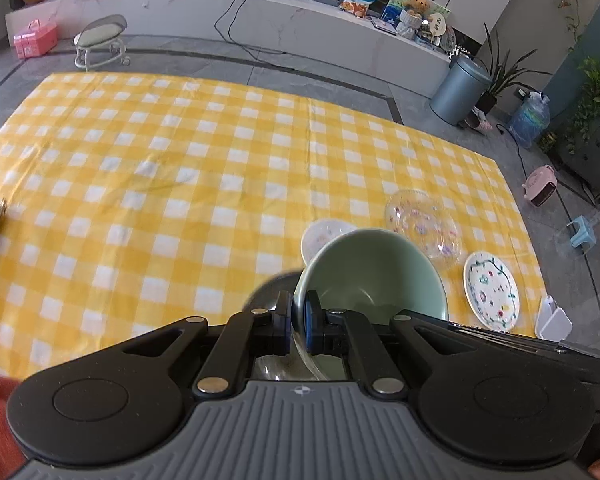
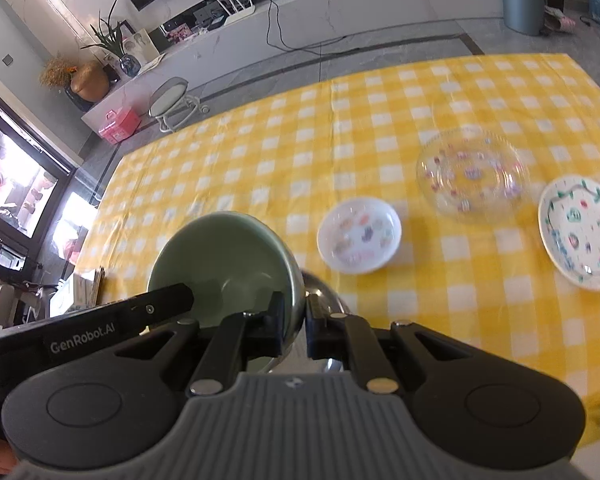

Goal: Organize plates and bowls
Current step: 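Lift the green bowl with both grippers and carry it over the stacked bowls, then lower the green bowl into the stacked bowls and open both grippers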

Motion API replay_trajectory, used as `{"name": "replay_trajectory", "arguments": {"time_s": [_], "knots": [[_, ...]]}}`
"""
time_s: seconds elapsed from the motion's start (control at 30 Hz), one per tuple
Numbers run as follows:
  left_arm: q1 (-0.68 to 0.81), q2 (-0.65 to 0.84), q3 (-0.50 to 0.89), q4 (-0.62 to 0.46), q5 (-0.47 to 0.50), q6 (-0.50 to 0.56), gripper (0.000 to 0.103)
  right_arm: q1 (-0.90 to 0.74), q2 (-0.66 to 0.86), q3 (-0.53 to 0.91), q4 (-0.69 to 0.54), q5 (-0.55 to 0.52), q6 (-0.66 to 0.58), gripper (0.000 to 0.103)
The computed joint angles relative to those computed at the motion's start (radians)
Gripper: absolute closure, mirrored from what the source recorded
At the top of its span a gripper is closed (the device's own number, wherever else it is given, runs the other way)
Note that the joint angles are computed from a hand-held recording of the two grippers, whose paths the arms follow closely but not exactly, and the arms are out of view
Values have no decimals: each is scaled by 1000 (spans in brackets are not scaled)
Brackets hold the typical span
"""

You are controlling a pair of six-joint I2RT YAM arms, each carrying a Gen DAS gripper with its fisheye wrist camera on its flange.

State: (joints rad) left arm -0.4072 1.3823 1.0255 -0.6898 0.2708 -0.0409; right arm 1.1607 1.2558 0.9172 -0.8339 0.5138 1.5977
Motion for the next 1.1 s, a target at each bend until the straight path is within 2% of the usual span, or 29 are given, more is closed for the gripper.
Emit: {"name": "replay_trajectory", "arguments": {"time_s": [0.2,0.47,0.8,1.1], "knots": [[23,-30,-58,-8,15,7,96,52,39,-6,14,-16,47,95],[47,50,-69,23,30,19,96,12,95,-36,83,-81,3,95],[-26,92,-84,81,-75,46,96,-61,163,-52,135,-146,-90,97],[-57,138,-73,94,-133,41,96,-76,251,5,101,-144,-183,96]]}}
